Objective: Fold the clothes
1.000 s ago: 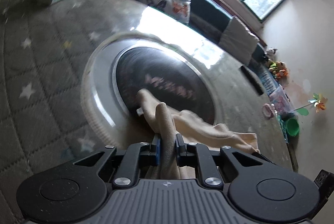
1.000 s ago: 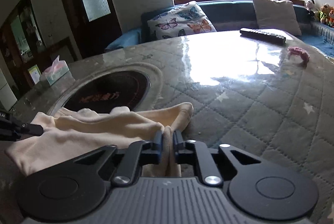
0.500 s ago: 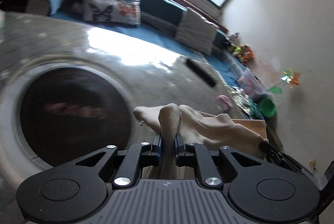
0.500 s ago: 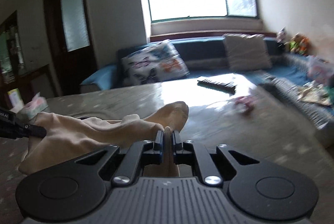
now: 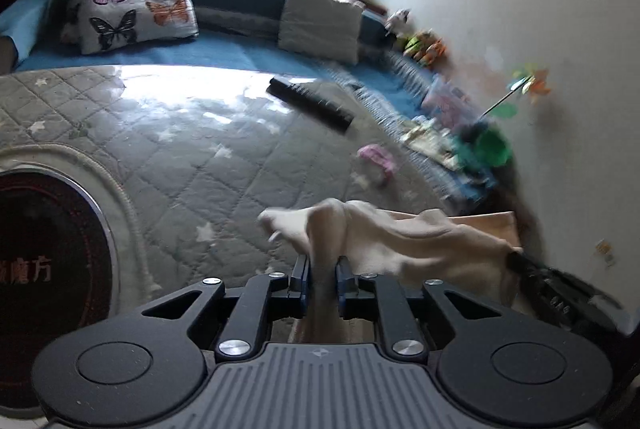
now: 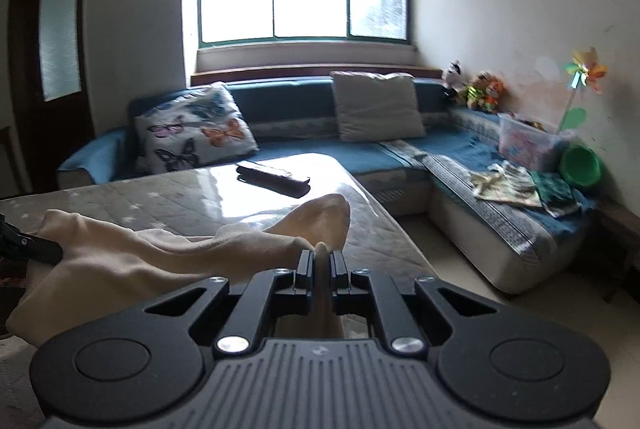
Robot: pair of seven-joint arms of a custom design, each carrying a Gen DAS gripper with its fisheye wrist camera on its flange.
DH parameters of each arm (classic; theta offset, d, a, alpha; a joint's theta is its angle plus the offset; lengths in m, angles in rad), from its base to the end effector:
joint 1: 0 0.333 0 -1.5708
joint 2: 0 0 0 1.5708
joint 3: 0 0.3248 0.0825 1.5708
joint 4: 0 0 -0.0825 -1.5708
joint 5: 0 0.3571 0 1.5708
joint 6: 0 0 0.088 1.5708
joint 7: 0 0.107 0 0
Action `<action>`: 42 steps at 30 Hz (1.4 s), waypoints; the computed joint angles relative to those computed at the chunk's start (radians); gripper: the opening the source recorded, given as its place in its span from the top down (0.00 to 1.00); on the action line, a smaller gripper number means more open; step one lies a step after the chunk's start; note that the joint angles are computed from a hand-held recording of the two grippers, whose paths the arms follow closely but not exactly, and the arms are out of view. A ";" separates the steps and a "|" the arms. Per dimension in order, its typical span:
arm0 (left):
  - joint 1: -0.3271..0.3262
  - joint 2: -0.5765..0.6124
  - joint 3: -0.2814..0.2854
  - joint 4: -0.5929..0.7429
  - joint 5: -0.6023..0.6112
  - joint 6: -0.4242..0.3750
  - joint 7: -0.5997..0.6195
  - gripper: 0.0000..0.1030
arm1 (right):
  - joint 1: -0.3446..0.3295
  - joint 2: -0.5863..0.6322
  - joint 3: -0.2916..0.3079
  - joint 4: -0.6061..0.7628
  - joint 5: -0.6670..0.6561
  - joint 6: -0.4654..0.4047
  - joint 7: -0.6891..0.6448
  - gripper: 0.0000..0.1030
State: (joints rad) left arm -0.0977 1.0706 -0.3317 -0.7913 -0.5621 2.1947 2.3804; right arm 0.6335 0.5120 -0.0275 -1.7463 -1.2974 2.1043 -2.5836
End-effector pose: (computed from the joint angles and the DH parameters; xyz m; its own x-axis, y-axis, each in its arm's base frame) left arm 0.7787 -0.2235 0.3500 -0.7333 -0.5578 0.3889 -0.6493 0.4047 -0.6439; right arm 0.5607 0.3356 0.3211 -0.6326 -0.7743 -0.0170 -0.3710 0.3223 -0.8709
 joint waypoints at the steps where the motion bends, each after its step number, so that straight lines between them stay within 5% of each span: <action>1: -0.006 0.003 0.003 -0.002 0.005 0.011 0.006 0.85 | -0.006 0.004 0.002 -0.002 0.025 -0.006 0.001 0.92; 5: -0.006 -0.023 0.013 -0.069 0.008 0.091 0.040 0.71 | -0.012 0.016 0.002 -0.022 0.063 -0.015 0.024 0.90; 14: 0.017 -0.060 0.012 -0.158 0.012 0.106 0.086 0.69 | -0.016 0.032 0.001 -0.025 0.013 0.076 0.044 0.90; 22: 0.067 -0.211 -0.058 -0.458 -0.094 0.223 0.429 0.72 | -0.046 0.089 -0.026 0.063 -0.007 0.250 -0.054 0.90; 29: 0.051 -0.204 -0.057 -0.461 -0.145 0.116 0.564 0.75 | -0.097 0.171 -0.060 0.166 0.071 0.422 -0.194 0.90; 35: -0.004 -0.128 -0.015 -0.359 -0.098 0.021 0.541 0.76 | -0.121 0.252 -0.079 0.262 0.209 0.480 -0.388 0.90; 42: -0.014 -0.056 -0.012 -0.252 -0.068 -0.052 0.500 0.77 | -0.079 0.297 -0.160 0.302 0.232 0.506 -0.352 0.90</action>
